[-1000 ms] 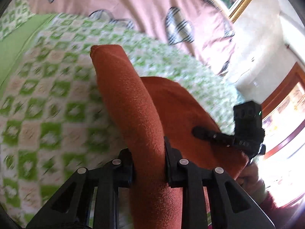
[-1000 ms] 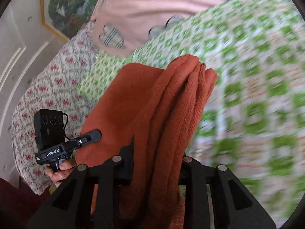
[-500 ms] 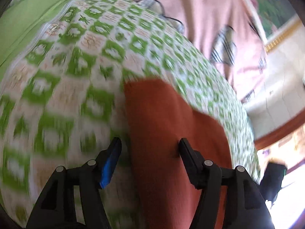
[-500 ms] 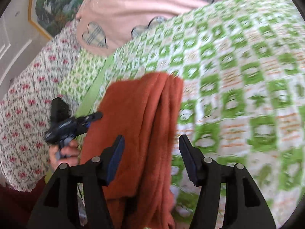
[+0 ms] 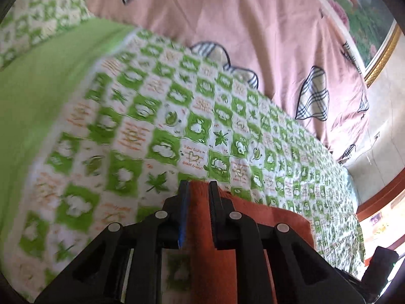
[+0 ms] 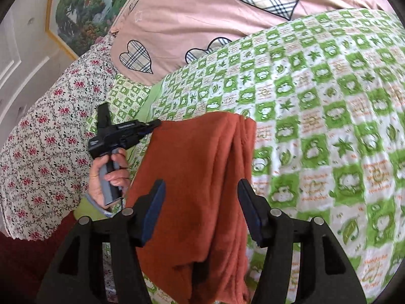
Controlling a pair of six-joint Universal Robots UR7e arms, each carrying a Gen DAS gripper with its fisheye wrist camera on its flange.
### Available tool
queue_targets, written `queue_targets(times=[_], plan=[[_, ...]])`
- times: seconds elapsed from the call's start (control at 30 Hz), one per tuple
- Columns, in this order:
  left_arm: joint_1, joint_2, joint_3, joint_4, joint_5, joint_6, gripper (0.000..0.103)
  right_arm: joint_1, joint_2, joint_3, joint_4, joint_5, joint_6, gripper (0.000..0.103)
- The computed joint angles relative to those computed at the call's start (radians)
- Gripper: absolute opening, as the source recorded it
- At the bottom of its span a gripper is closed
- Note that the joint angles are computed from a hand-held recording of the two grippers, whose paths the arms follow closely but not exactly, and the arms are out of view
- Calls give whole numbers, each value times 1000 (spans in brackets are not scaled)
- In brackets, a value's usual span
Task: Fold small clothes
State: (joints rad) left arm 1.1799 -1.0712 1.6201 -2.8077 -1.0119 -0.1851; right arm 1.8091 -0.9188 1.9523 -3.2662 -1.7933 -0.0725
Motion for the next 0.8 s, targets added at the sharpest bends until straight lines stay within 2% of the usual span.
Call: queue_targets(times=[0.03,0.1,0.2,0.33,0.4,0.47,0.57,0.63,0.67,0.73,0.8], plan=[[-13,-32,45,-16,10,-11,30,1,6,-6,4,-5,-4,60],[-38,-83,125,-33,14,-35,42,4,23,-28,19,-26,-6,60],[-84,-150,256,-58,37,-53,44,8,54,-75,65,-66,-7,58],[-135,-210,384,-59,70,-108,45,14,88,-130,123,-95,-18,44],[-149,-225,421,-63,79,-130,47,22,101,-153,153,-132,-19,42],[-150,-234,439,-52,70,-138,48,13,108,-167,184,-127,-7,40],[-153,-237,440,-8,84,-161,48,-9,106,-172,211,-88,48,11],[-156,-244,440,11,80,-165,48,6,76,-127,114,-27,18,11],[-161,-245,443,14,89,-166,49,24,62,-107,61,-19,-8,11],[-164,-241,445,17,92,-165,53,44,46,-85,21,-52,-27,11],[-161,-235,443,32,77,-169,53,24,49,-86,60,-89,-12,11]])
